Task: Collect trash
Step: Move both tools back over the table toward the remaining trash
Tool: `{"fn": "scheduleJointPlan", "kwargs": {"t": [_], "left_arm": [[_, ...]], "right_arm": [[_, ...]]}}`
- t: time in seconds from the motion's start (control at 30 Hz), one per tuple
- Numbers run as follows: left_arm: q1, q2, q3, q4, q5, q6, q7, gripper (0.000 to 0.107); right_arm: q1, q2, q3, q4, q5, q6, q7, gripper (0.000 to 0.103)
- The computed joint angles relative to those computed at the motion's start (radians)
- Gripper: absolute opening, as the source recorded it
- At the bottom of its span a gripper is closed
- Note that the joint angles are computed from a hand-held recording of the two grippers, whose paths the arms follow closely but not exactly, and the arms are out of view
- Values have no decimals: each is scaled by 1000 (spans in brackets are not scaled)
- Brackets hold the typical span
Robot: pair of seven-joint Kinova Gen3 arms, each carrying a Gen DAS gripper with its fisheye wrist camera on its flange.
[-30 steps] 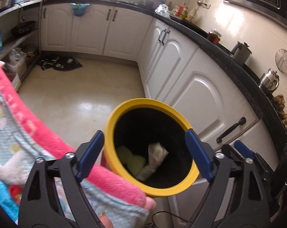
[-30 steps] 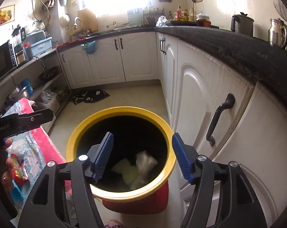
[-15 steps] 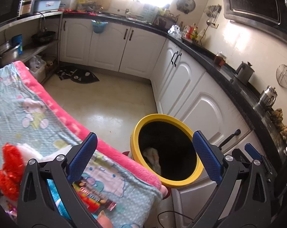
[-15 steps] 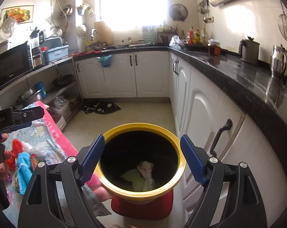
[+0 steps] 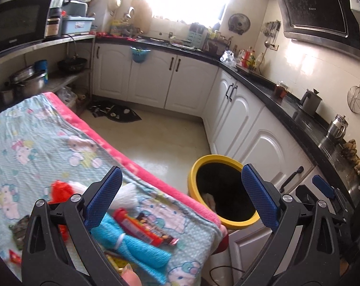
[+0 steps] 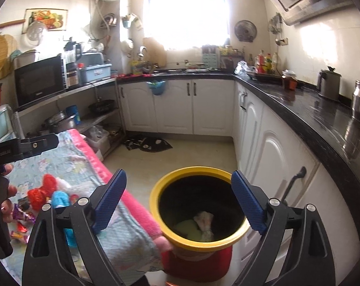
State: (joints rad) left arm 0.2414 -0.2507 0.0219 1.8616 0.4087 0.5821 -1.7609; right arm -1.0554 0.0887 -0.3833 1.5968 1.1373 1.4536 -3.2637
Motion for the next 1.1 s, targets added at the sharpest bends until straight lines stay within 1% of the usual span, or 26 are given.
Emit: {"fn": "scheduleJointPlan", "kwargs": {"t": [0.23,0.53,0.7,0.83,1.1], "left_arm": [[-25,-66,-23,33,-40,6,12,92],[-58,-126,-57,67,-86,26,27,92],[-75,-154,-80,81,-105,39,27,92],[-91,-169,-113,92,-114,54,20,92],[-143,-201,-171,111,-139,92,3,92]], "right_arm": [[-34,29,-4,-44,25,-34,42,88],[-88,72,25,-91,27,-101,90,89],[-115,98,41,-120,18,-135,124,89],[-136,118,57,-139,7,-160,149,89],[-154,151,89,-163,-41,-231,213,89]]}}
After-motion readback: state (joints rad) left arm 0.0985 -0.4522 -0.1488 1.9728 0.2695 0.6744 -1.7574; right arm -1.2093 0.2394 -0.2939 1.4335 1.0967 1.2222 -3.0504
